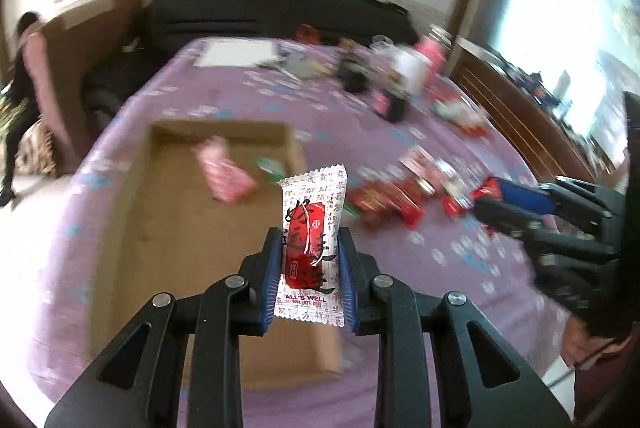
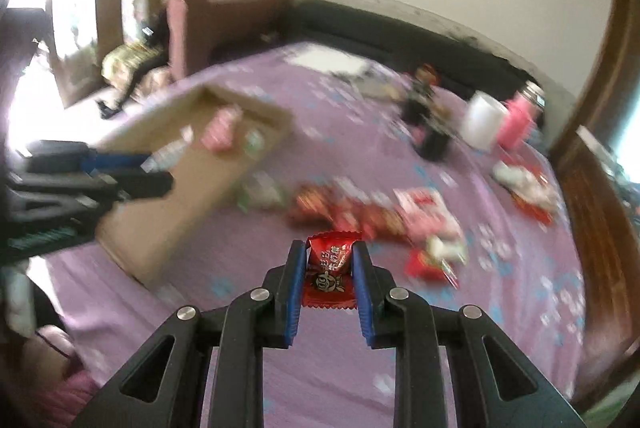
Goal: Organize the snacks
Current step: 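Carry both packets into the cardboard tray and open both tools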
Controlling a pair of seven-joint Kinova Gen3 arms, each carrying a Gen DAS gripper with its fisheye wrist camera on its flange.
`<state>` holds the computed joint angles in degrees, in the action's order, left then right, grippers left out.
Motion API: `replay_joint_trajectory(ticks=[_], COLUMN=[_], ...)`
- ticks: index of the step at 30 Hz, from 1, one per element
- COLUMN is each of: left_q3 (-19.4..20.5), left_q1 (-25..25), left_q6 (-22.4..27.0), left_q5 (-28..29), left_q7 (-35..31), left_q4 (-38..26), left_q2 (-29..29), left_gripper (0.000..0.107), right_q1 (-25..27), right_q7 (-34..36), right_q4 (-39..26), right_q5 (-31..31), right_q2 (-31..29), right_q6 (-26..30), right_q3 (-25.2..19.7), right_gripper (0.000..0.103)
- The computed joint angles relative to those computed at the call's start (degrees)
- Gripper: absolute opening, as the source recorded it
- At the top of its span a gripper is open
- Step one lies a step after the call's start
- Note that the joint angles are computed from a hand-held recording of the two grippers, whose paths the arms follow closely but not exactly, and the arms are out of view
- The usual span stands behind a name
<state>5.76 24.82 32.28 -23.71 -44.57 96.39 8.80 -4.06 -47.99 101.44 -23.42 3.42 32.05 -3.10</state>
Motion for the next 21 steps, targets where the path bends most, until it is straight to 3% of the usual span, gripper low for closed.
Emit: replay_joint_trajectory(ticks=[3,6,8,11,16,21], left_q3=[-1.6,-3.0,-3.8,-3.6,-3.4,-4.3], left_q1=[-2.0,-3.5,-4.8,-8.2,-12.7,-13.1], left_q6=[2.7,4.9,5.0,4.2,2.2,4.1], left_q5=[-0.6,-2.6,-2.8,2.0,10.8,15.0], left_q7=[0.5,1.9,2.1,-1.5,-8.5,-11.5], left_q4=[-2.0,-4.3,-5.3,-6.5,-8.5,-12.6], left_q2=[-0.3,1.3,3.0,6.4,11.7,16.4], left_gripper=[0.024,0.024,0.024,0.024,0.024,0.024], right_q1=[2.8,0.5,-2.2,-3.9,-5.6,-7.9], right_q7=[3.0,2.0,-2.0,-8.8,-16.4,-23.1], right_q4=[-8.0,-15.9,-21.2,-28.2,-32.7,-38.8], right_q5=[-6.9,-11.6,-10.3,-5.7,-1.6,3.6], right_q2=[3.0,7.7,11.5,18.1,26.6,32.9], right_q6=[7.0,13.1,15.7,17.9,16.4,17.3], right_q3=[-3.4,-2.6,-2.3,-4.5,-5.4,-4.9], right_gripper=[0.023,0.023,0.023,0.023,0.023,0.023])
